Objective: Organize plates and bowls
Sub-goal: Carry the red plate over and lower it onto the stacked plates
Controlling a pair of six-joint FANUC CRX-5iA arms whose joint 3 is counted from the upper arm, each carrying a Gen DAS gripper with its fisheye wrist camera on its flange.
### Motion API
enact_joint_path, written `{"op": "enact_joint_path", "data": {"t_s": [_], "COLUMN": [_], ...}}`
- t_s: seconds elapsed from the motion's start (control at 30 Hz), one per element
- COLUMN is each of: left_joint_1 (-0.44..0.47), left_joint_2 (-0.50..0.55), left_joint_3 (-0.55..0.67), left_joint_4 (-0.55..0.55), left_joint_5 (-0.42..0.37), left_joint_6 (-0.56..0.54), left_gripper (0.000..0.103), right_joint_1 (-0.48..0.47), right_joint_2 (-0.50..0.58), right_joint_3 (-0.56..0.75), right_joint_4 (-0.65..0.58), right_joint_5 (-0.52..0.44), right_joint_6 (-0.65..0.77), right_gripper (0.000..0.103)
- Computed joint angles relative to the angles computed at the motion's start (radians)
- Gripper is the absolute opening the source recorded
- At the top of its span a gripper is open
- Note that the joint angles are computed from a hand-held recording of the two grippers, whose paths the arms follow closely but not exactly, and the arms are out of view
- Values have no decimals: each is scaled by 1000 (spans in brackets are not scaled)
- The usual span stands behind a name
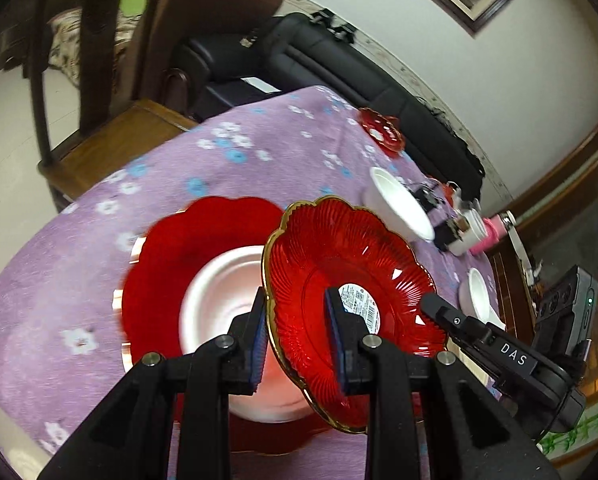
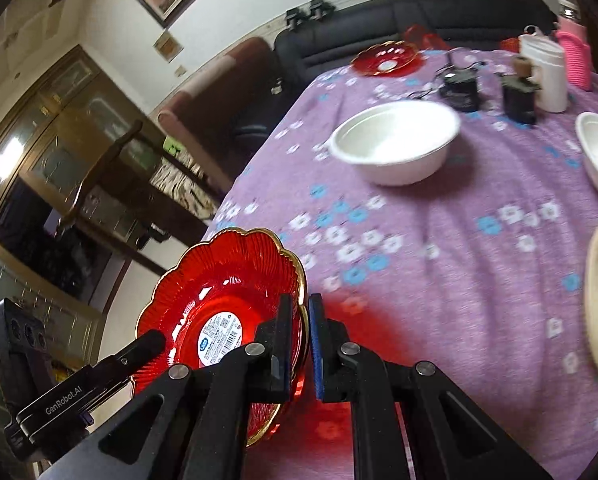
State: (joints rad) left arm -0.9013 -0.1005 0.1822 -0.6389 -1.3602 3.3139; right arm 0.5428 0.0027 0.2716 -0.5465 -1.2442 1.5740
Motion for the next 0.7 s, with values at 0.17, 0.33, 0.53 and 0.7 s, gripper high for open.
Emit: {"op": "enact_joint_path", "data": {"t_s": [0.17, 0.33, 0.53, 0.7], "left_joint_1": [-6, -7, -12, -30], "left_joint_2": [-40, -56, -59, -42], "left_joint_3": [-67, -103, -116, -92], "left_joint_4": [4, 8, 1, -23], "left_joint_5": [3, 9, 5, -26], "left_joint_6": [51, 78, 87, 58], "left_gripper": [25, 25, 26, 50], "right_joint_1": [51, 77, 88, 133], "right_joint_2": [-5, 1, -3, -46], "right_joint_3": [-34, -57, -74, -136], "right_joint_4": [27, 47, 49, 129], "right_joint_5": [13, 24, 41, 131], "right_joint_6": [-11, -24, -28, -49], "right_gripper": [10, 10, 10, 12]}}
